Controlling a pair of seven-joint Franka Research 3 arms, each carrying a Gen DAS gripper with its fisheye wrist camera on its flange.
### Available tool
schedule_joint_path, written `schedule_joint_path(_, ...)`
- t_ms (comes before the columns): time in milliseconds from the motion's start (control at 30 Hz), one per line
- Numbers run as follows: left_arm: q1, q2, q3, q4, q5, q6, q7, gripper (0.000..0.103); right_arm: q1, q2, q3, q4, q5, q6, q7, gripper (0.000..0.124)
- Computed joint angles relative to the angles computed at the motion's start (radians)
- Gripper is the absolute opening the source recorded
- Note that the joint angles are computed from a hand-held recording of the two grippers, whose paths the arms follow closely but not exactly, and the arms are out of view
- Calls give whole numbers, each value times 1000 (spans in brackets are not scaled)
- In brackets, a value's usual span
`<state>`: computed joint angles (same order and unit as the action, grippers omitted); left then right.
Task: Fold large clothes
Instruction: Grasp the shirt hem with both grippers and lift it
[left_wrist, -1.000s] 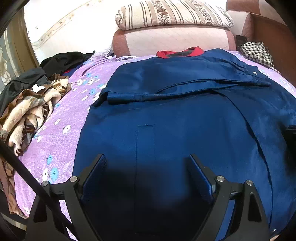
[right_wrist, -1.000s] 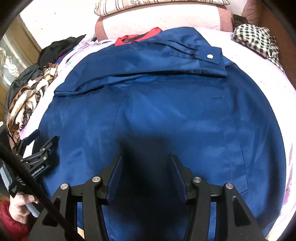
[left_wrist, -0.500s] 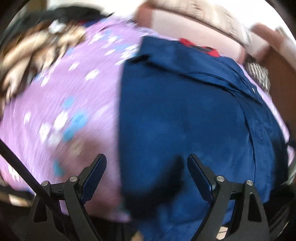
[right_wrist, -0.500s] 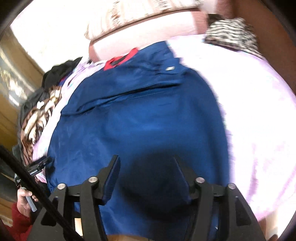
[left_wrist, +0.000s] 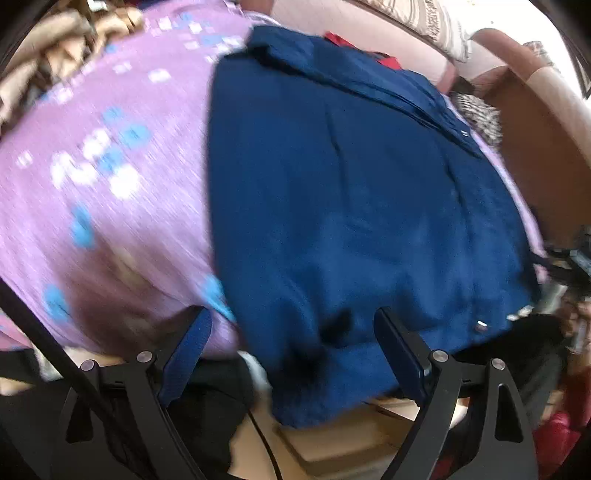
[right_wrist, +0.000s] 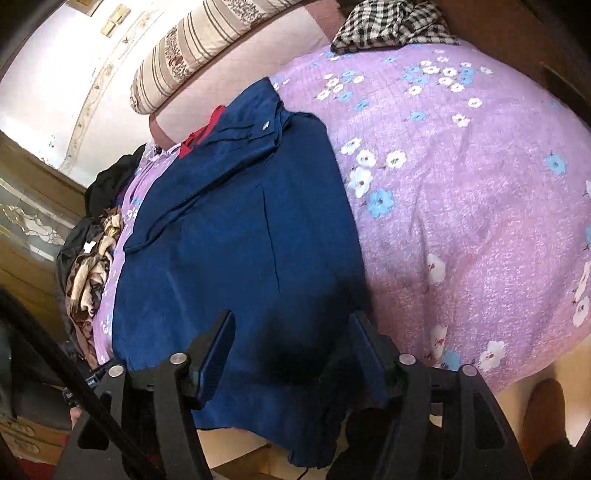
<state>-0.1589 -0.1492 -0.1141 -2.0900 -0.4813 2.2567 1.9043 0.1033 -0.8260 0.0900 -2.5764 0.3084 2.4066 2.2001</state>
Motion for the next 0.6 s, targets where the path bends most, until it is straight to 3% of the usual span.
schedule_joint_path(67,-2,-11,0,-18,-4,-18,4,88,9,8,-9,5,7,-17,-8,70)
schedule_joint_path(200,4,-32,-12,-59,95,28,-94,88,5,-16,-17,-4,9,-52,-16,70)
schedule_joint_path(300,0,-12,-10,-43,118,3,-111,88,-11,-31,-16,1,-2,-119,-1,70)
schedule_joint_path(433,-14,-4,-7,-35,90,-14,-58,88,-27,-71,-16,-4,-23,-191,7,70)
schedule_joint_path(533,-14,14,-8,-17,69,-40,-49,88,3,-69,-47,-25,33,-181,-22,71)
schedule_joint_path(600,-10,17,-11,-14,71,-33,-44,84,34,-32,-61,-19,77,-179,-53,64)
